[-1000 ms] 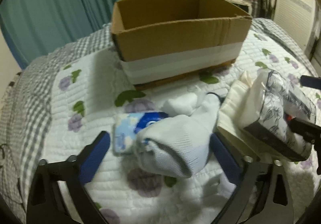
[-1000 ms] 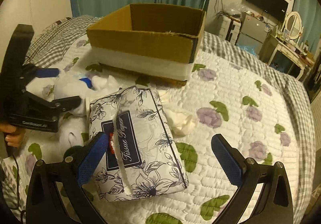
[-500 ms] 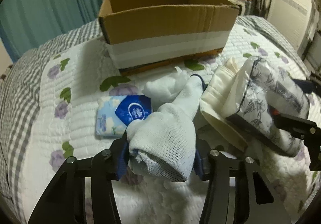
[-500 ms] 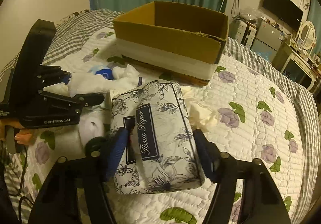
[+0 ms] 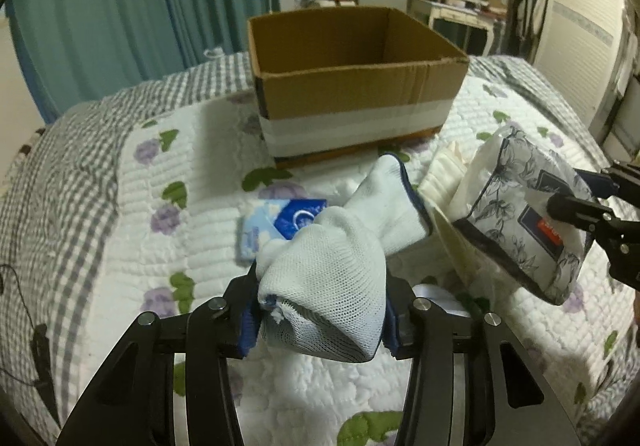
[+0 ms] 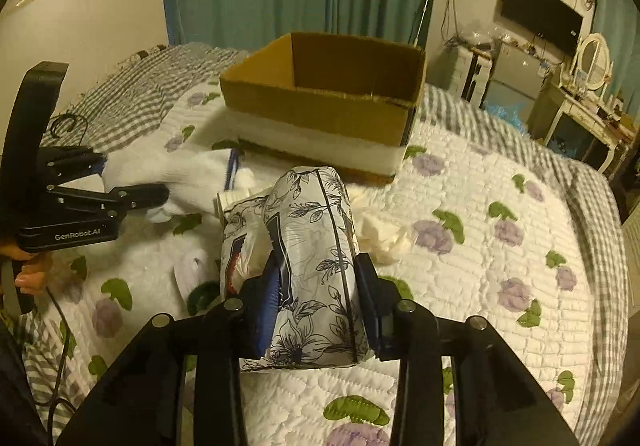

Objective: Organize soft objects
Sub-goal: 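Carry the sock bundle and tissue box with both tools over the cardboard box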

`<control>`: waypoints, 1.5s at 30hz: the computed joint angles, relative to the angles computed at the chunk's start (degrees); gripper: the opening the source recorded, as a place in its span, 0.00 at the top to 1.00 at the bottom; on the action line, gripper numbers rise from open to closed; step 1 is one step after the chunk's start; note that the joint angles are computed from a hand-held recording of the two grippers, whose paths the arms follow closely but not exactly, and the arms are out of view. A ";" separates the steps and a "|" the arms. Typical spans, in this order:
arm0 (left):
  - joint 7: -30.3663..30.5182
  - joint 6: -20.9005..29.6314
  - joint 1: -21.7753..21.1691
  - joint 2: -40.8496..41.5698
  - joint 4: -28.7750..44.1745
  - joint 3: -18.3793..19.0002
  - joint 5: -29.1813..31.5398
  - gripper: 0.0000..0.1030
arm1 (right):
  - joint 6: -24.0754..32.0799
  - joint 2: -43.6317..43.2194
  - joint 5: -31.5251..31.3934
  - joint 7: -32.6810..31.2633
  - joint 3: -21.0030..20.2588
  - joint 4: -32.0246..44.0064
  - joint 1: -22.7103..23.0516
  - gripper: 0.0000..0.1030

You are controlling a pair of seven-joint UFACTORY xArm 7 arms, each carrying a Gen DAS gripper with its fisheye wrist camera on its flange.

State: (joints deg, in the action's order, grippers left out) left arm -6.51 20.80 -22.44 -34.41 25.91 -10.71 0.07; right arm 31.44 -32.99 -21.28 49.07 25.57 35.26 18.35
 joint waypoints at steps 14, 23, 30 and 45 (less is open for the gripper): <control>0.85 -0.49 1.57 -6.06 -0.08 1.18 0.30 0.55 | 0.61 -3.54 -3.56 2.49 2.76 3.57 -3.69 0.66; 0.23 -3.00 2.54 -6.72 2.22 1.41 -0.18 0.55 | -0.94 -3.71 -4.22 2.80 2.89 6.35 -5.66 0.66; -0.01 -5.63 3.63 -2.98 7.12 2.04 -0.66 0.55 | -3.60 -3.36 -4.75 2.65 2.54 8.55 -8.75 0.66; -3.68 -8.83 9.66 7.61 15.53 0.05 1.22 0.55 | -11.08 4.69 -11.49 1.41 3.44 15.34 -16.60 0.68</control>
